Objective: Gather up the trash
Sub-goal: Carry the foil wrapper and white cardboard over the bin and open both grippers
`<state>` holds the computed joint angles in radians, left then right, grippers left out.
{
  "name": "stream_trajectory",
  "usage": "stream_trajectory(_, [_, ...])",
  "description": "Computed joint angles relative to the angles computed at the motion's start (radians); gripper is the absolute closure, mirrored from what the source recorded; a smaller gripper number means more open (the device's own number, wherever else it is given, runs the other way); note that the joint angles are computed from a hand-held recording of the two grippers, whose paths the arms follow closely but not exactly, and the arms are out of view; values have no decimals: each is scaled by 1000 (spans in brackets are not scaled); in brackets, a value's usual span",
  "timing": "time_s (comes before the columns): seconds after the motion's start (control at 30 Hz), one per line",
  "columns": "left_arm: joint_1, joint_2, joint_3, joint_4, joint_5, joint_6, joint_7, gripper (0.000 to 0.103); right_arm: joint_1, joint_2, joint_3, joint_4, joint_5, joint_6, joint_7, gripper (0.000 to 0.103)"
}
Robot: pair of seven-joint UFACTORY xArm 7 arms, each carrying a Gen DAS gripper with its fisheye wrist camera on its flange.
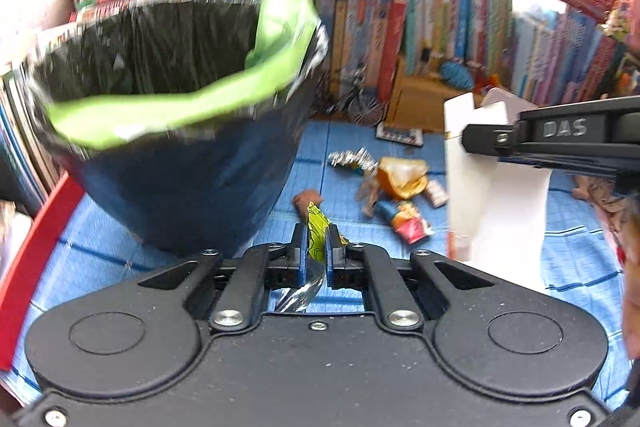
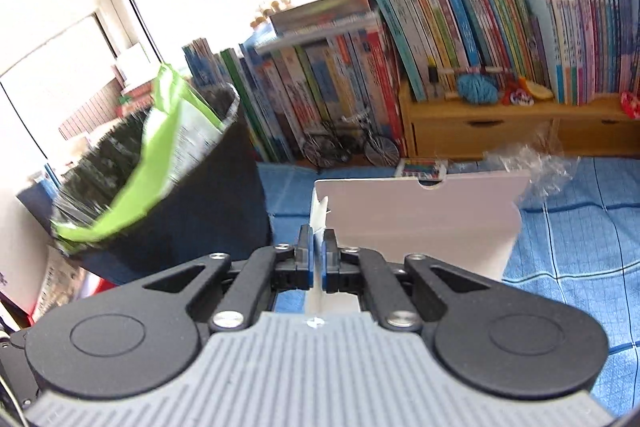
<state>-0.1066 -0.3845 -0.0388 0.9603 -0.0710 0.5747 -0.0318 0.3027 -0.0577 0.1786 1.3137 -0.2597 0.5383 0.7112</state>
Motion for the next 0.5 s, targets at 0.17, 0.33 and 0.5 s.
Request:
stream_trajectory(0.17, [-14, -25, 18, 47, -21, 28, 45, 96, 8, 0, 10, 22, -27, 1, 38, 96])
stream_trajectory(0.33, [-6, -33, 27, 108, -28, 57, 68, 96, 13, -2, 14, 36, -44, 0, 45, 96])
stream_trajectory(0.5, [3, -15, 42, 185, -42, 54, 92, 96, 18, 9, 13, 75, -48, 0, 40, 96])
